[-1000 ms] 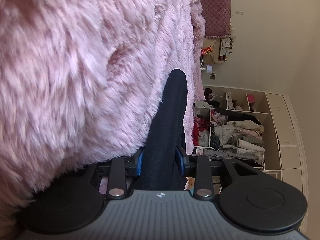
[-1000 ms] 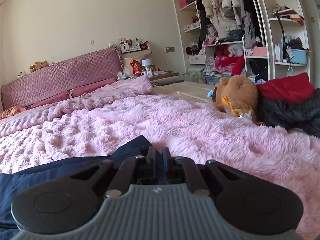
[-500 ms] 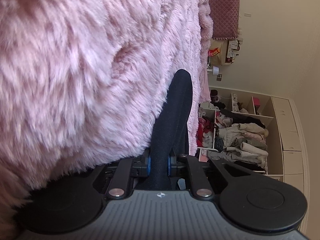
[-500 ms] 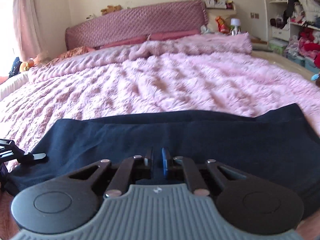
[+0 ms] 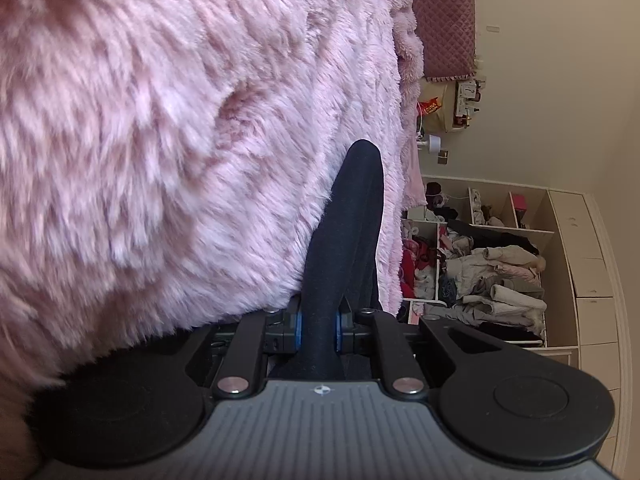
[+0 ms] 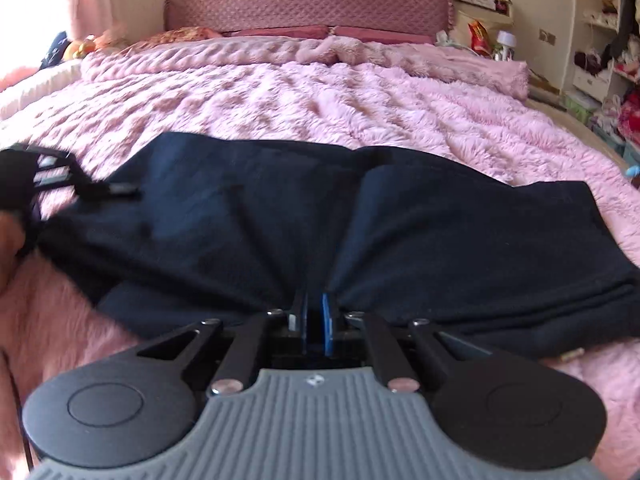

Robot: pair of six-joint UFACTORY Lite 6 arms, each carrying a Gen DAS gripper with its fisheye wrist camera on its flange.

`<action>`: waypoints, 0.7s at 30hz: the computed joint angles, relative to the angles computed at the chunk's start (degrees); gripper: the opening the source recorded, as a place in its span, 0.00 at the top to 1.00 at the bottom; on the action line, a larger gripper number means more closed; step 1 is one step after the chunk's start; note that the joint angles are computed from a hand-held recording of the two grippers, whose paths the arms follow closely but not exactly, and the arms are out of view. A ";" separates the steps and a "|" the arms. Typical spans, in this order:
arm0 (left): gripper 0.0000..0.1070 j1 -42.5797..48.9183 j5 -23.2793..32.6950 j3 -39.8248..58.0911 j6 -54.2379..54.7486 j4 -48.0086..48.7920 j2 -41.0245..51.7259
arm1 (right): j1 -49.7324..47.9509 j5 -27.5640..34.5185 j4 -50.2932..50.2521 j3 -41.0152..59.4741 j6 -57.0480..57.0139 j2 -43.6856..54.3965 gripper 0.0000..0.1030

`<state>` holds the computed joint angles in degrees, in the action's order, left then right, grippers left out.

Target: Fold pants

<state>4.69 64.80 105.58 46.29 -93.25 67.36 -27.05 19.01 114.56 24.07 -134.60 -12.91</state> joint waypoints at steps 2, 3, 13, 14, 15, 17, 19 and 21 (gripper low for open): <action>0.87 -1.15 -4.32 -6.98 3.87 -1.54 -6.19 | -5.66 4.40 -8.53 -6.43 0.75 -7.59 0.99; 0.87 -1.78 -6.64 -10.00 5.97 -1.84 -9.47 | -10.53 9.58 -14.52 -9.22 4.72 -11.86 0.99; 0.91 -13.31 -26.48 -26.93 8.72 -1.00 -38.86 | -30.43 34.75 -32.47 14.82 11.79 16.06 0.90; 0.91 -15.31 -29.29 -26.55 5.68 1.33 -40.60 | -30.87 34.59 -32.74 18.46 12.19 20.84 0.90; 0.91 -17.13 -31.54 -26.03 2.91 3.15 -41.84 | -31.64 32.71 -32.26 21.61 14.00 24.28 0.90; 0.91 -21.66 -36.77 -23.40 -5.96 10.16 -43.39 | -35.92 33.20 -32.10 27.59 15.96 30.33 0.92; 0.91 -26.53 -41.89 -19.53 -17.95 21.87 -43.40 | -39.30 31.48 -30.23 32.26 16.79 33.87 1.00; 0.91 -31.23 -45.18 -15.60 -29.65 33.86 -42.40 | -44.56 32.25 -30.27 37.69 19.09 38.04 1.00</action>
<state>-26.54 19.62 89.97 16.64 -59.39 24.96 -71.61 51.26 84.29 61.76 -115.51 25.13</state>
